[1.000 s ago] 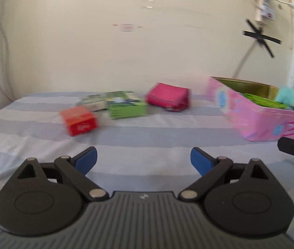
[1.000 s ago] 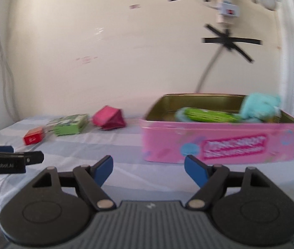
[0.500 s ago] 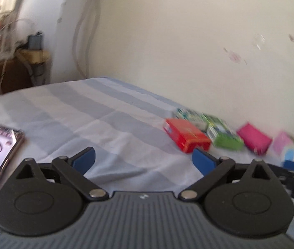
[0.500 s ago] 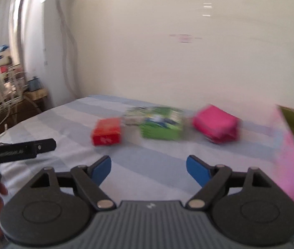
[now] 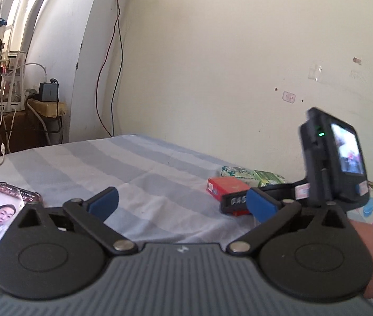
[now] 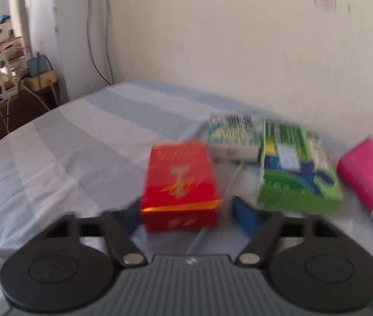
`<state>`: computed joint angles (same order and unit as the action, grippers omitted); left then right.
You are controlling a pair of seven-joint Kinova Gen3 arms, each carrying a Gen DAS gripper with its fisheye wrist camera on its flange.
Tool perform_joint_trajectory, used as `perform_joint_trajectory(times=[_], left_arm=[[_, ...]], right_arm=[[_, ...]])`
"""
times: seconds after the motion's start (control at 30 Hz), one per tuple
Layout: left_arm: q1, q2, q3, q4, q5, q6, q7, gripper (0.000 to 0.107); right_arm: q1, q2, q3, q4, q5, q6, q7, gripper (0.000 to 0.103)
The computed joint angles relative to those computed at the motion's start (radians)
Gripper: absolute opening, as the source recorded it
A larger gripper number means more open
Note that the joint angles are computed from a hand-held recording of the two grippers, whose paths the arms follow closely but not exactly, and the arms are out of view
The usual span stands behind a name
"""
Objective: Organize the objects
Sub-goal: 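Move the right gripper to the red box and grasp it, then close the left gripper on the red box beside the right gripper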
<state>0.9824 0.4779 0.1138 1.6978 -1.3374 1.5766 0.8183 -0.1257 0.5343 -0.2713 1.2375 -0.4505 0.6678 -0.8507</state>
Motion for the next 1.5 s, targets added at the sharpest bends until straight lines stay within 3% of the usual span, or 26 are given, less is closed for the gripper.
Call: perform_joint_trajectory(times=[0.17,0.4,0.6,0.67,0.73,0.83,0.97,1.03,1.17,1.3,1.5], left_arm=[[-0.014,-0.019,0.004,0.021,0.007,-0.026,0.032,0.103],[-0.039,-0.045,0.017,0.043,0.005,-0.086,0.040,0.103],[-0.084,-0.079,0.037,0.050,0.019,-0.198,-0.050,0.103],[-0.064,-0.061,0.011,0.010,0.040,-0.195,-0.127,0.103],[-0.071,-0.041,0.031,-0.029,0.044,-0.178,-0.208,0.103],[-0.060,-0.026,0.039,-0.078,0.046,-0.205,-0.303,0.103],[-0.038,-0.037,0.019,-0.111,0.034,-0.349,-0.346,0.103],[-0.046,-0.042,0.020,-0.128,0.025,-0.430,-0.386,0.103],[-0.036,-0.022,0.003,-0.192,0.039,-0.539,-0.451,0.103],[-0.064,-0.021,-0.013,-0.233,0.095,-0.685,-0.508,0.103],[-0.106,-0.007,-0.003,-0.282,0.206,-0.898,-0.663,0.103]], right_arm=[[0.090,-0.056,0.014,0.076,-0.135,0.046,0.172,0.059],[0.366,-0.119,-0.008,0.158,-0.257,0.253,0.457,0.059],[0.620,-0.198,-0.019,0.275,-0.336,0.313,0.701,0.059],[0.634,-0.215,0.059,0.298,-0.381,0.350,0.761,0.059],[0.631,-0.224,0.135,0.312,-0.419,0.382,0.803,0.060],[0.659,-0.240,0.182,0.346,-0.465,0.395,0.880,0.060],[0.671,-0.248,0.245,0.368,-0.526,0.381,0.942,0.066],[0.670,-0.263,0.269,0.400,-0.574,0.328,0.970,0.075],[0.676,-0.267,0.309,0.427,-0.641,0.271,0.943,0.075],[0.707,-0.255,0.327,0.430,-0.666,0.296,0.912,0.075],[0.746,-0.245,0.331,0.437,-0.686,0.392,0.960,0.076]])
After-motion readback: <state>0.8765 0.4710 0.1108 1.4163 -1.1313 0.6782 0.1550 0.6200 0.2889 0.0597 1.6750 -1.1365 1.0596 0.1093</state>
